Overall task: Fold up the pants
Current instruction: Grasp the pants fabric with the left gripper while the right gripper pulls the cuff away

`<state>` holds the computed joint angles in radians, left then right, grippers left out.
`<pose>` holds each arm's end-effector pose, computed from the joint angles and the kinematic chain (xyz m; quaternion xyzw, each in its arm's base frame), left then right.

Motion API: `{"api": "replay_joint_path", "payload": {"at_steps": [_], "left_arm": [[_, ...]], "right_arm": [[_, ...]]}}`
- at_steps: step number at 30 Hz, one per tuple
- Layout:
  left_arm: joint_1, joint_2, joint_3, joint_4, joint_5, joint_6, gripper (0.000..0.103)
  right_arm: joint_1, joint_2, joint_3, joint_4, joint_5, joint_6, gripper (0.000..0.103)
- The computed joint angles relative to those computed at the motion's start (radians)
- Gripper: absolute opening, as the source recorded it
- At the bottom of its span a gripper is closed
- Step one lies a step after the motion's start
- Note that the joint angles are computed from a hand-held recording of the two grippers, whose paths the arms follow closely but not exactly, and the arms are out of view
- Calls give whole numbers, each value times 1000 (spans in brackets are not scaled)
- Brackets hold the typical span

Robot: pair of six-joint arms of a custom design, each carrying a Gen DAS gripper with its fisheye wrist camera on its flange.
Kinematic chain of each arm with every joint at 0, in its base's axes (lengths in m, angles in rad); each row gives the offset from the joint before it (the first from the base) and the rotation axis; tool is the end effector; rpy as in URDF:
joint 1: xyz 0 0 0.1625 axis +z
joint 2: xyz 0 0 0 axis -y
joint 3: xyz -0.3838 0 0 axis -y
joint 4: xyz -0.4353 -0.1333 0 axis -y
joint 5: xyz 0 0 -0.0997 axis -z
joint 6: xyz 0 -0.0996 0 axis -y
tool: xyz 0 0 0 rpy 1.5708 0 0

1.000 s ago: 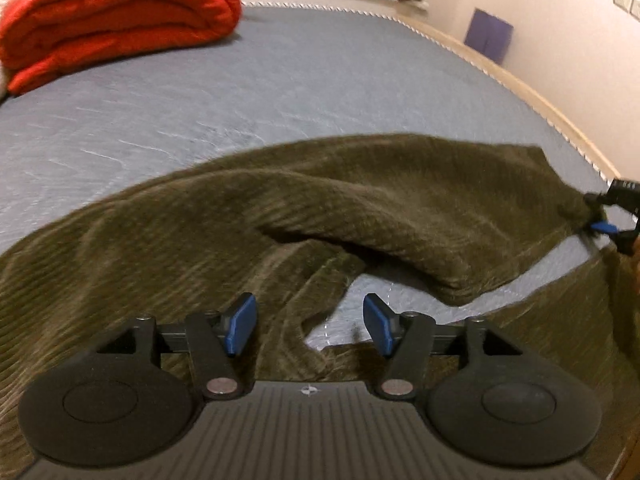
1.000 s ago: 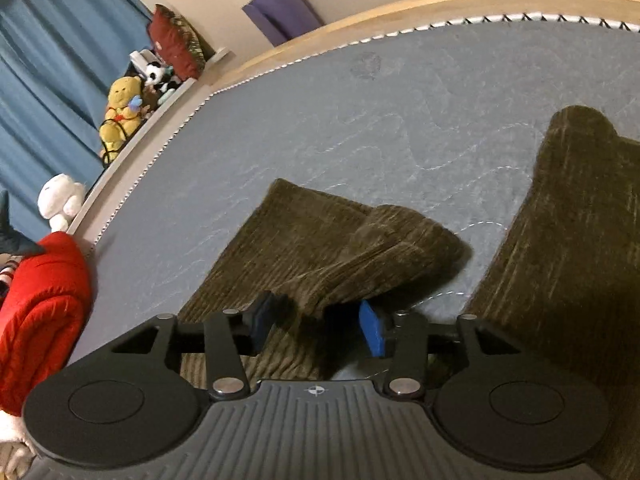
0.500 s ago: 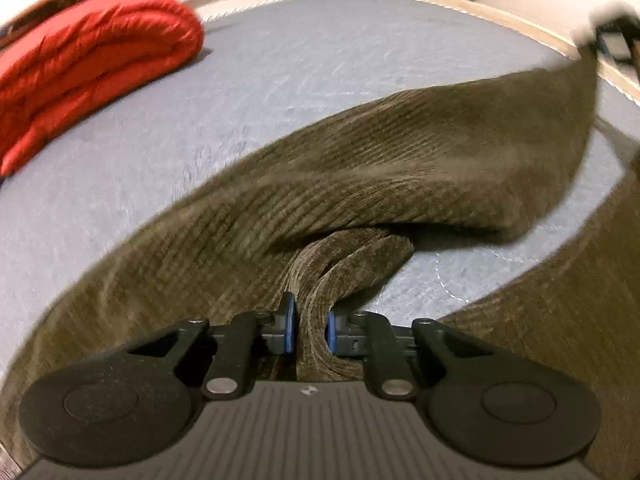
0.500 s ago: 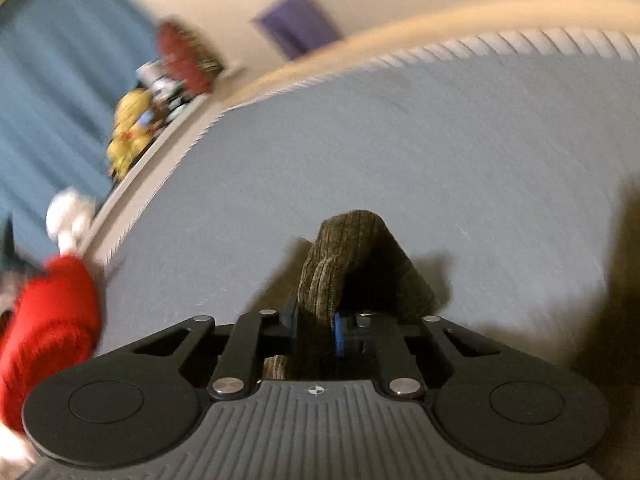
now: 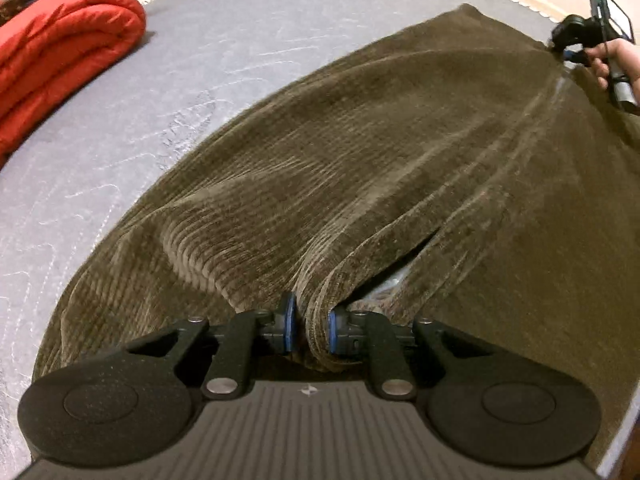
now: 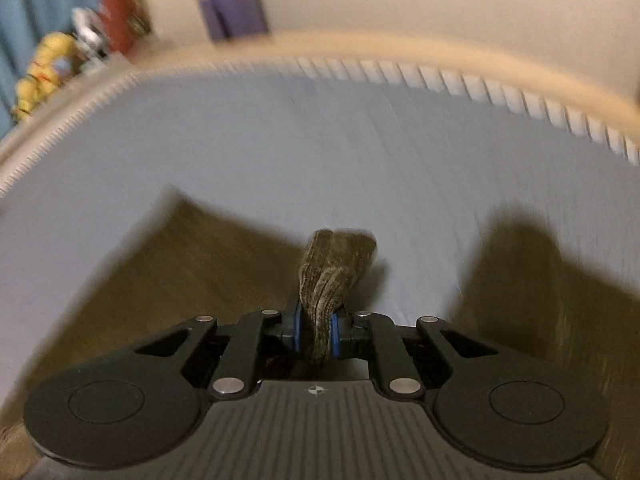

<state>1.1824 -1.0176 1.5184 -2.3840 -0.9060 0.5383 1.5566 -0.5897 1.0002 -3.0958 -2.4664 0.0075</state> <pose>-0.0858 -0.7239 0.2361 0.3719 0.8580 -0.1225 0.3324 0.0439 -0.8186 0.2643 -0.2373 -0.7625 0.4755 0.3691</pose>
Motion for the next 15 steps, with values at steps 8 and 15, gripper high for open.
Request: {"api": "replay_joint_path", "payload": {"at_steps": [8,15], "left_arm": [[0,-36,29,10,-34,-7,30],[20,-139,59,-57,-268,-75,53]], "right_arm": [[3,-31,66,-33,-1,-39,17],[82,-16,53,-241,-31,-274,45]]}}
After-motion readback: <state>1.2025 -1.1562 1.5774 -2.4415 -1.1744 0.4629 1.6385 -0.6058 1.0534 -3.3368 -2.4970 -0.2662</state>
